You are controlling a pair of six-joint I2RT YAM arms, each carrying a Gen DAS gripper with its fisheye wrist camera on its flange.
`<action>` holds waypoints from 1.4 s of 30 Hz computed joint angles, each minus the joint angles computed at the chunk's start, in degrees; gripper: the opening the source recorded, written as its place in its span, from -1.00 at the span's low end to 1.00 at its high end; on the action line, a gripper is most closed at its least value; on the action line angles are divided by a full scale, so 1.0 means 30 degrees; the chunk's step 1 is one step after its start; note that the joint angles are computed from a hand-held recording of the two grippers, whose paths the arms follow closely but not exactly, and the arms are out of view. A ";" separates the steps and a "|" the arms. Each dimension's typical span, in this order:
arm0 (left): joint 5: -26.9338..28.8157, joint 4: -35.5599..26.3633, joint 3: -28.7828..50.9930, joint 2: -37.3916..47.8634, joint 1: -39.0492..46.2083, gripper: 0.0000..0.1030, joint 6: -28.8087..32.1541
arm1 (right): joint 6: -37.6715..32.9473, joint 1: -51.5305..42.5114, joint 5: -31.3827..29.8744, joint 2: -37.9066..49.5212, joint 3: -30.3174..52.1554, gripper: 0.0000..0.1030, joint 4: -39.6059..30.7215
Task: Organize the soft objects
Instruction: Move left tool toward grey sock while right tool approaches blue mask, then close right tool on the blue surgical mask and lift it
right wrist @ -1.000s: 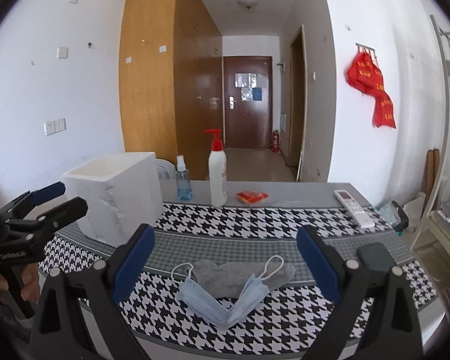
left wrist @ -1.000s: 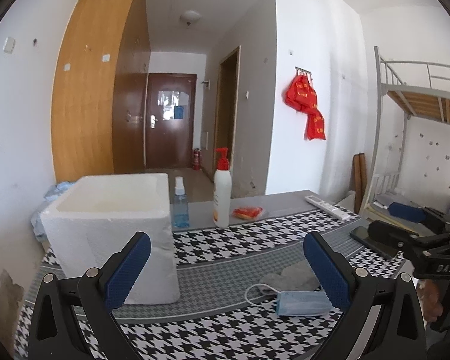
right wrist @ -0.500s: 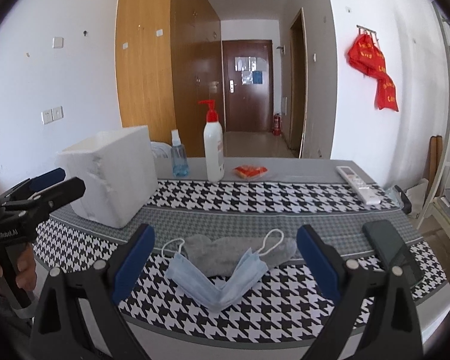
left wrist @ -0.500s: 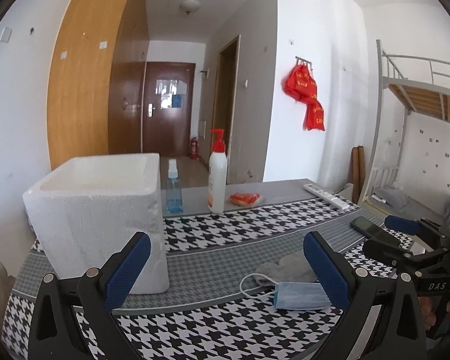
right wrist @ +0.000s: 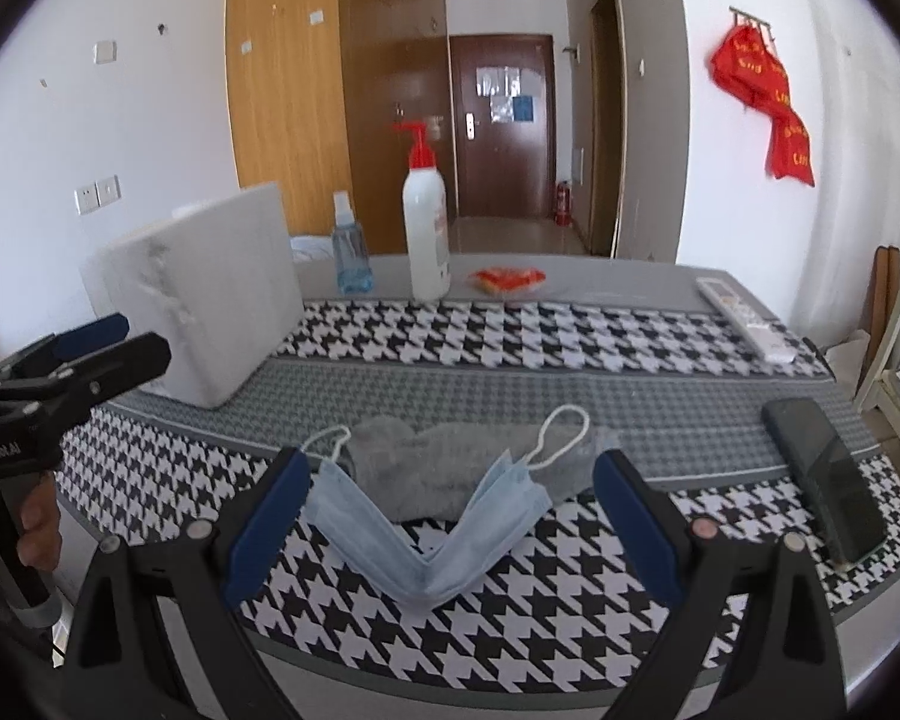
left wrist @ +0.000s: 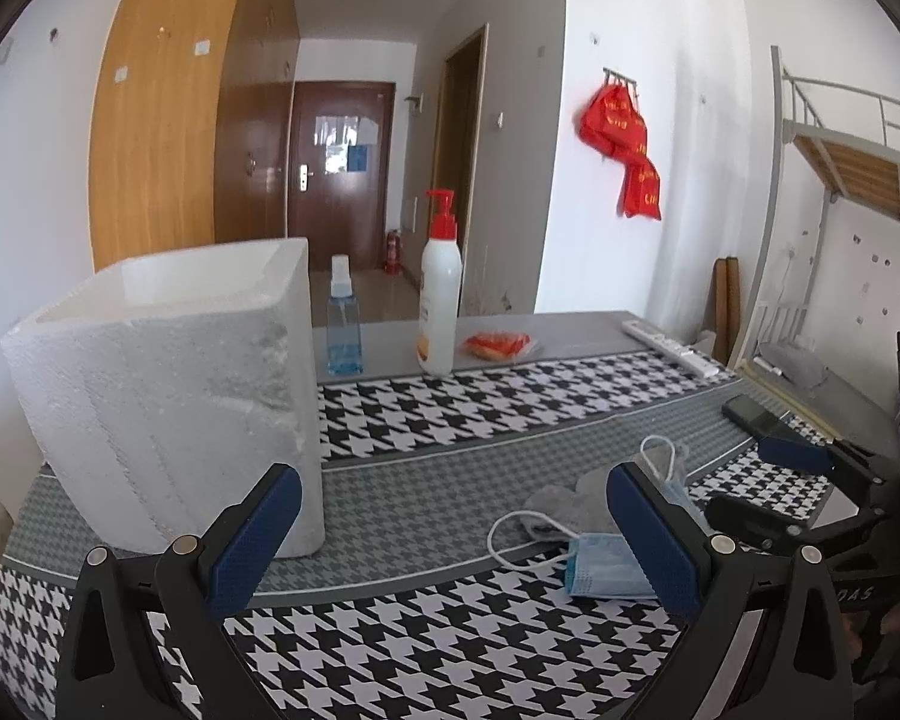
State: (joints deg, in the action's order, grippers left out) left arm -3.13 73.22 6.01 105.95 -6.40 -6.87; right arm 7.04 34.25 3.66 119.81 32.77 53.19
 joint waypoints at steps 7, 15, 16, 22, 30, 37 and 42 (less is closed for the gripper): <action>-0.0118 -0.0879 0.0680 0.0419 0.0108 0.98 -0.0233 | -0.0232 0.0122 -0.0202 0.0896 0.1117 0.89 -0.1233; -0.0157 -0.1323 0.1215 0.0908 -0.0318 0.98 -0.0571 | -0.0556 0.0382 -0.0238 0.1514 0.1984 0.87 -0.2336; -0.0201 -0.1510 0.1279 0.0863 -0.0388 0.98 -0.0513 | -0.0574 0.0370 -0.0273 0.1639 0.2120 0.82 -0.2448; -0.0369 -0.3036 0.1934 0.0595 -0.0498 0.98 -0.0404 | -0.0362 0.0020 -0.1182 0.2263 0.2990 0.36 -0.3810; -0.0746 -0.4724 0.2729 0.0206 -0.0846 0.98 -0.0079 | -0.0306 0.0025 -0.1647 0.2473 0.2771 -0.04 -0.3797; -0.1350 -0.5190 0.2977 0.0066 -0.1384 0.98 0.0180 | -0.0144 -0.0271 -0.2266 0.2025 0.1582 -0.49 -0.3072; -0.1204 -0.5986 0.3403 -0.0065 -0.1752 0.98 0.0294 | 0.0176 -0.0756 -0.2159 0.1227 0.0585 -0.59 -0.2849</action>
State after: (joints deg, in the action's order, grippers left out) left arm -6.75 55.26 16.22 105.76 -11.65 -5.99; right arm 7.57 31.98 -2.81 123.49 34.53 44.65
